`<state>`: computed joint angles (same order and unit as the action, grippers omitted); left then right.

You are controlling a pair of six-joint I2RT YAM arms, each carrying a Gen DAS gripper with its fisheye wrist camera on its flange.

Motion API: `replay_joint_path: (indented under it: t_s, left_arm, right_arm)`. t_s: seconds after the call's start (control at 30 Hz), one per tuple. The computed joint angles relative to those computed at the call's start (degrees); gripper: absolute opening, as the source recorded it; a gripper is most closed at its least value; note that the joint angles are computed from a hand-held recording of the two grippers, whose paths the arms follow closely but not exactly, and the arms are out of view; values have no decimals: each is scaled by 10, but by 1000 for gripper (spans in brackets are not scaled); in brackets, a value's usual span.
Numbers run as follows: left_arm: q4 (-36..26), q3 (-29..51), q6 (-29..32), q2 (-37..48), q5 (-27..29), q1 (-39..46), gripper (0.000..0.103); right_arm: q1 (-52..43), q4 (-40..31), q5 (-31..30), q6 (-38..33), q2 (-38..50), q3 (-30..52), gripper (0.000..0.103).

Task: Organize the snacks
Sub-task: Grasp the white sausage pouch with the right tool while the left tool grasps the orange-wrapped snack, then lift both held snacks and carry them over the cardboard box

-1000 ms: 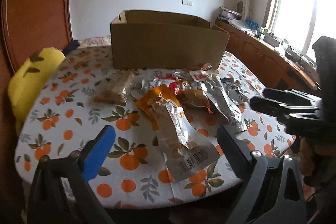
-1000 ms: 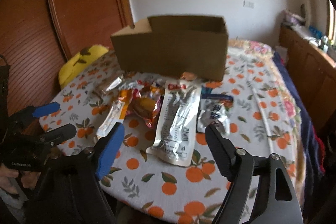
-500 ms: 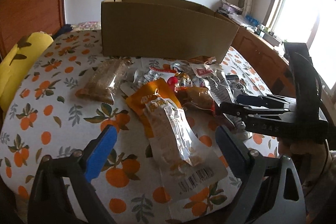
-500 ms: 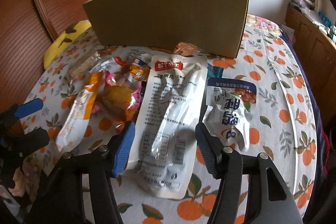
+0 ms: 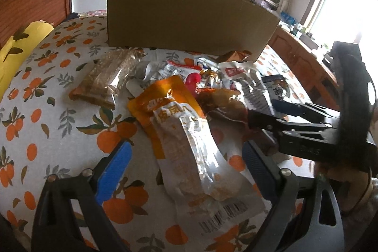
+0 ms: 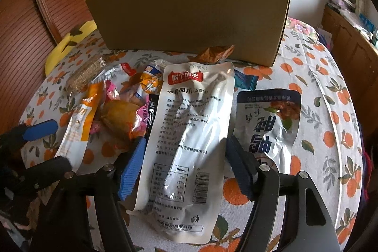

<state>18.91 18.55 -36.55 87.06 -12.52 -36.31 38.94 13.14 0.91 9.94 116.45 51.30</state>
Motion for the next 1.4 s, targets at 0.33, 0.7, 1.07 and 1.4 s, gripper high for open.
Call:
replay_joint_path:
  t_s: [0.33, 0.7, 1.07, 1.4]
  left_arm:
    - [-5, 36, 34, 58, -22, -2, 89]
    - [-19, -4, 53, -14, -27, -6, 42]
    - [5, -40, 50, -53, -9, -1, 39]
    - [2, -73, 35, -102, -34, -26, 35]
  right_arm:
    - [-11, 30, -33, -3, -22, -38, 68]
    - [-20, 24, -48, -11, -34, -45, 71]
    - [-2, -4, -4, -29, -5, -4, 65]
    - [-1, 46, -7, -12, -52, -63, 54]
